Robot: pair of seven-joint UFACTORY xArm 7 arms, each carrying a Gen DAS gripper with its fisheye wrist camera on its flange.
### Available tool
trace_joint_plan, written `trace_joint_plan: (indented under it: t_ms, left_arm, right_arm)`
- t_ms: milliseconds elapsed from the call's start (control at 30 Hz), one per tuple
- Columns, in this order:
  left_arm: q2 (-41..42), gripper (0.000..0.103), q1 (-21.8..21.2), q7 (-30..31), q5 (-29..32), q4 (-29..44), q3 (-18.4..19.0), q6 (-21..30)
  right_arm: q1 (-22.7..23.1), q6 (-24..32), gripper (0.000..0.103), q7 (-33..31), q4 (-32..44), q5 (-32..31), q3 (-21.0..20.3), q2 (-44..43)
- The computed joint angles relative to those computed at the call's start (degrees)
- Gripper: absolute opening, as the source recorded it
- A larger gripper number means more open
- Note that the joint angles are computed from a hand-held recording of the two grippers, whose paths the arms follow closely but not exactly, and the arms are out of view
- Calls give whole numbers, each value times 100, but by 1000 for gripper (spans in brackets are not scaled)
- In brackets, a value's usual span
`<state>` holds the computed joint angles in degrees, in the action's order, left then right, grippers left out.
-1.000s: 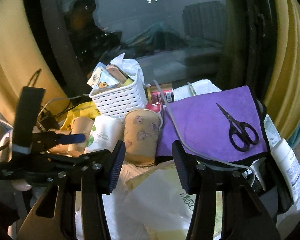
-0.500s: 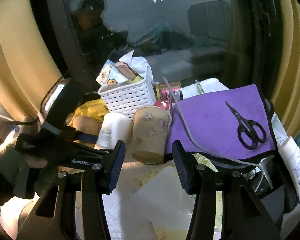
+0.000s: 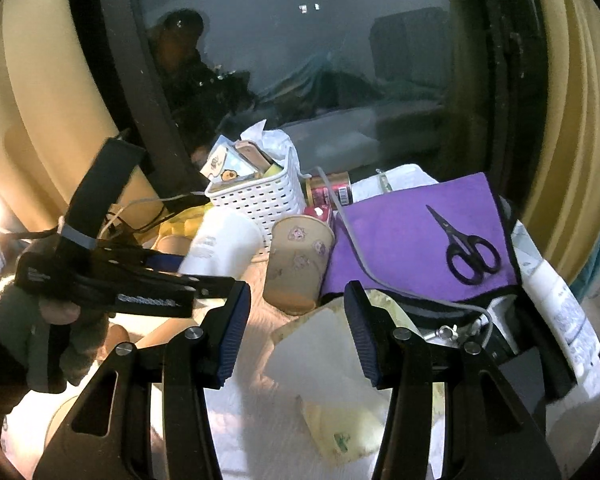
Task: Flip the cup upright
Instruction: 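Close the left gripper on the white cup's body, then lift the white cup with the left gripper and carry it over the mat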
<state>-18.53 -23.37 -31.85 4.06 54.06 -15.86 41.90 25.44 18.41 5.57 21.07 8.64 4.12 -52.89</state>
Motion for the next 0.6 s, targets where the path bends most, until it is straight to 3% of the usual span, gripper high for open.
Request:
trace_joint_plan:
  t_ms: [167,300,600]
  left_arm:
    - [-1111,66,-129,-175,-244,-628,-60,-24]
    - [-1983,66,-145,-556,-208,-1074,-376,3]
    - [-4039,66,-639,-1457,-389,-1959,-1095,769]
  right_arm:
    - [6,359,52,200,-83,-23,203,-540]
    - [127,667,52,401,-132,-27,398,-992]
    - [682,1627,52,1045,-222,10,1028,-2083]
